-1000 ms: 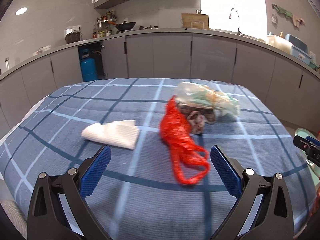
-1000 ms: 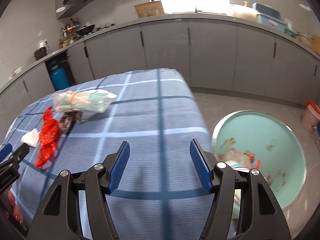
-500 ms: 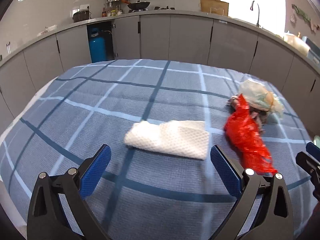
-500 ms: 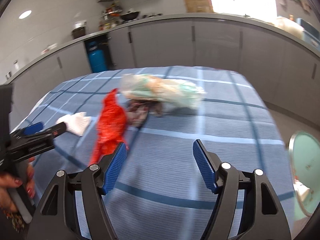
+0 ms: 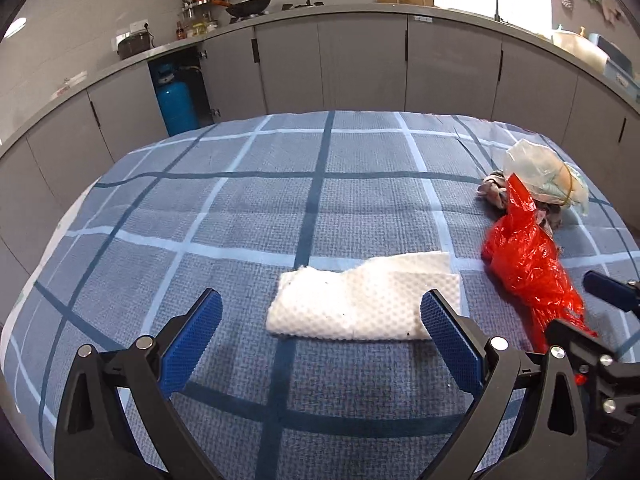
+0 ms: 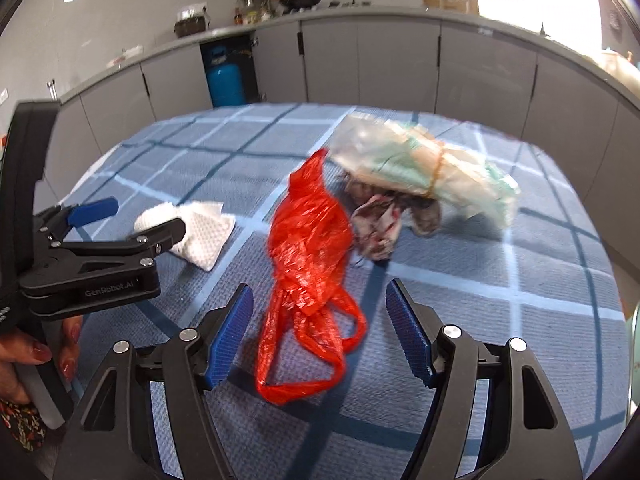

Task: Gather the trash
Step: 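Grasp the red plastic bag with the right tool while the left tool grasps the white cloth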

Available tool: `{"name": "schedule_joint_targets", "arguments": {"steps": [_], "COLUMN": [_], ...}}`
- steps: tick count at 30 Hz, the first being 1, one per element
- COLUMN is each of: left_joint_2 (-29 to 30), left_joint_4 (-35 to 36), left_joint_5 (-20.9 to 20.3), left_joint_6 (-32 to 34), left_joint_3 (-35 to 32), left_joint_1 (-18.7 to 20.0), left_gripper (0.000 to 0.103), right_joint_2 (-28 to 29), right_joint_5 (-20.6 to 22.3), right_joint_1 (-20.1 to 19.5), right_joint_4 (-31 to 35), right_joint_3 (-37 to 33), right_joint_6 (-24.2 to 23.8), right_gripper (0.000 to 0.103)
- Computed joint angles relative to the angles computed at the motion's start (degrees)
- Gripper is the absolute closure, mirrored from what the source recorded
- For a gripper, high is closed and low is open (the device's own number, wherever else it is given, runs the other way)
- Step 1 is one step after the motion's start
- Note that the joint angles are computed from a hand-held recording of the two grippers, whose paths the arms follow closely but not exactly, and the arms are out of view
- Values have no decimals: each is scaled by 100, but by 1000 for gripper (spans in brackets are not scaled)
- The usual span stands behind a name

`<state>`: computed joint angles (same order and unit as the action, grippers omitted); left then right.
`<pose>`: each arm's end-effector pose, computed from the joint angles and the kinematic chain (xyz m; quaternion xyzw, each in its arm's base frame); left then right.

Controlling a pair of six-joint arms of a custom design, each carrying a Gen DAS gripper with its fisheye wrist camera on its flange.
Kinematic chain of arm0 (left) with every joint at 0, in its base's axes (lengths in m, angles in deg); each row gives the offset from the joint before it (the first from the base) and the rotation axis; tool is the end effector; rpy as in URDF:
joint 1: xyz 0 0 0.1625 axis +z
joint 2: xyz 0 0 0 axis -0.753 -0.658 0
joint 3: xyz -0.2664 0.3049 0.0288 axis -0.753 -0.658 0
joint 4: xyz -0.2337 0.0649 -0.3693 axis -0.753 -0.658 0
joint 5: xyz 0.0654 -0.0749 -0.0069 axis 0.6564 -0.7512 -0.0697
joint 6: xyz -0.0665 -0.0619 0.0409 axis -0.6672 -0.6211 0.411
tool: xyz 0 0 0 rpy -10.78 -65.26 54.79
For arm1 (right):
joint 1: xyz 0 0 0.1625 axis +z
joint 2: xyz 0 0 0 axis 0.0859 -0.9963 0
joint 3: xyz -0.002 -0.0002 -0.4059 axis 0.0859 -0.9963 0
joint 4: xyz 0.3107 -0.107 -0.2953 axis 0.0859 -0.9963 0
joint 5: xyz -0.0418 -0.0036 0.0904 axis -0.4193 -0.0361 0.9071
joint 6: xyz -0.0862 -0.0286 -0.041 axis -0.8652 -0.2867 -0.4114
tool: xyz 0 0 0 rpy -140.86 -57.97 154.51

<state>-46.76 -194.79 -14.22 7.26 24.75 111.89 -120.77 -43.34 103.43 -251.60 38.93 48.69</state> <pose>-0.1285 -0.7185 0.2289 0.1726 0.8403 -0.3495 0.3767 0.3071 -0.6657 0.0280 0.2564 -0.8769 0.3019 0.2723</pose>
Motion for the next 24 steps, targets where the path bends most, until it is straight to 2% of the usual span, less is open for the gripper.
{"name": "schedule_joint_targets", "arguments": {"steps": [1,2,3,6,11,13,21,23,24], "left_joint_2": [-12,-24,-32,-29,14,44,32,47,44], "left_joint_4": [70,146,226,444,805,814,488,273,187], "left_joint_5": [-59,-110,-147,-221,-225,-187,-7,102,124], "left_joint_6": [-45,-92,-150,-277,-373,-274,44,192,230], "left_joint_3": [-7,-18,-33,-98,-181,-185,8,95,124], "left_joint_1": [14,26,39,72,85,61,-48,-110,-125], "left_gripper": [5,5,6,10,26,29,67,82,84], "right_joint_2": [-4,-14,-36,-148,-293,-360,-568,-619,-634], "right_joint_5": [28,64,69,174,-44,-50,-76,-63,-64], "right_joint_1": [-16,-34,-58,-128,-153,-170,-230,-255,-264], "right_joint_4": [133,246,385,490,297,242,50,8,2], "right_joint_3": [-36,-52,-65,16,220,310,597,662,676], "right_joint_6": [67,131,229,392,312,313,311,329,323], "right_gripper": [49,65,74,83,87,87,88,88,88]}}
